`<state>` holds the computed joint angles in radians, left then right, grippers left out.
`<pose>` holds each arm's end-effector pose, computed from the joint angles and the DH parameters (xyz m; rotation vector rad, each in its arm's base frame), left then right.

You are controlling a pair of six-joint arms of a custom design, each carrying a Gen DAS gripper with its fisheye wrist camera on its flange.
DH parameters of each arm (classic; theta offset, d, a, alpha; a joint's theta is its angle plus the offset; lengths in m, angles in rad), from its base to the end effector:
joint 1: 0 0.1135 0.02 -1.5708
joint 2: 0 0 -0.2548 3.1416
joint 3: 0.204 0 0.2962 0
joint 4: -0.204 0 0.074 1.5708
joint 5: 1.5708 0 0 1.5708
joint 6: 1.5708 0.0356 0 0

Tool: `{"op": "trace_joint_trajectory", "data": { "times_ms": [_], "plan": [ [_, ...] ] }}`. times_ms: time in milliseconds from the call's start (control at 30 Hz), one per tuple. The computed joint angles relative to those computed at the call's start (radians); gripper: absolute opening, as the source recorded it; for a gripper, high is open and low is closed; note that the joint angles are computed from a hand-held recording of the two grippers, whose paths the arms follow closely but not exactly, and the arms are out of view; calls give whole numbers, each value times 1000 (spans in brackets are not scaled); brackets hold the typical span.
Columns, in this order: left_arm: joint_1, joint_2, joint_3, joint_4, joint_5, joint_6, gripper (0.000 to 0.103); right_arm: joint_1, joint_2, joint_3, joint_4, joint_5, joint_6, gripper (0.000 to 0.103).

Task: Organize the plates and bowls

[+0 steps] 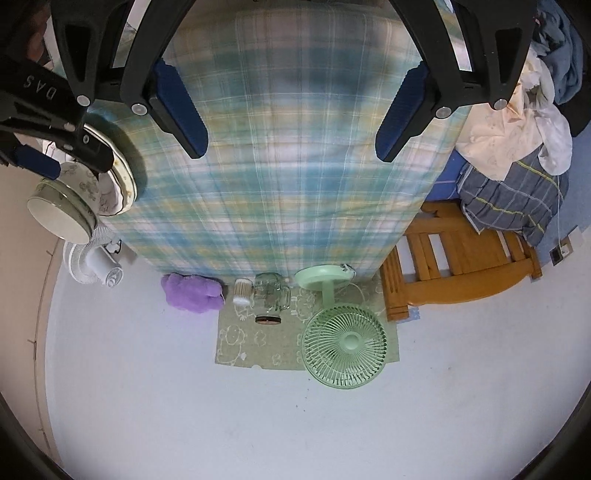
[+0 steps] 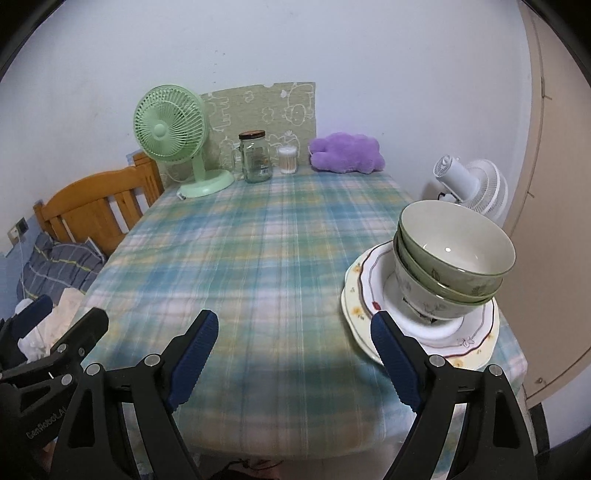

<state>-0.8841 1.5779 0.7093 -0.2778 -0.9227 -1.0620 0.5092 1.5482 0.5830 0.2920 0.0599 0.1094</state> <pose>0.2085 -0.2096 0.0986 -0.4202 2.1202 0.2185 0.2755 0.1514 0.0956 -0.4160 2.2174 0.2663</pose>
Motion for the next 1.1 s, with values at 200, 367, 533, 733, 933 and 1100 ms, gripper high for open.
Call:
{"op": "trace_joint_trajectory", "data": {
  "times_ms": [200,367,533,733,933,1100],
  "plan": [
    [-17,-14,-13,-14,-3,-48,97,14,-56,-50,11,22,2,87],
    [-43,-19,-25,-12,-13,-75,100,11,-81,-77,21,34,3,87],
    [-73,12,-6,-35,-36,-108,101,12,-111,-122,50,39,10,88],
    [-95,24,7,-72,-50,-151,103,13,-140,-154,71,32,2,90],
    [-102,28,15,-95,-54,-168,103,16,-170,-174,71,32,1,91],
    [-116,38,32,-135,-55,-199,103,19,-189,-186,65,36,4,92]
  ]
}}
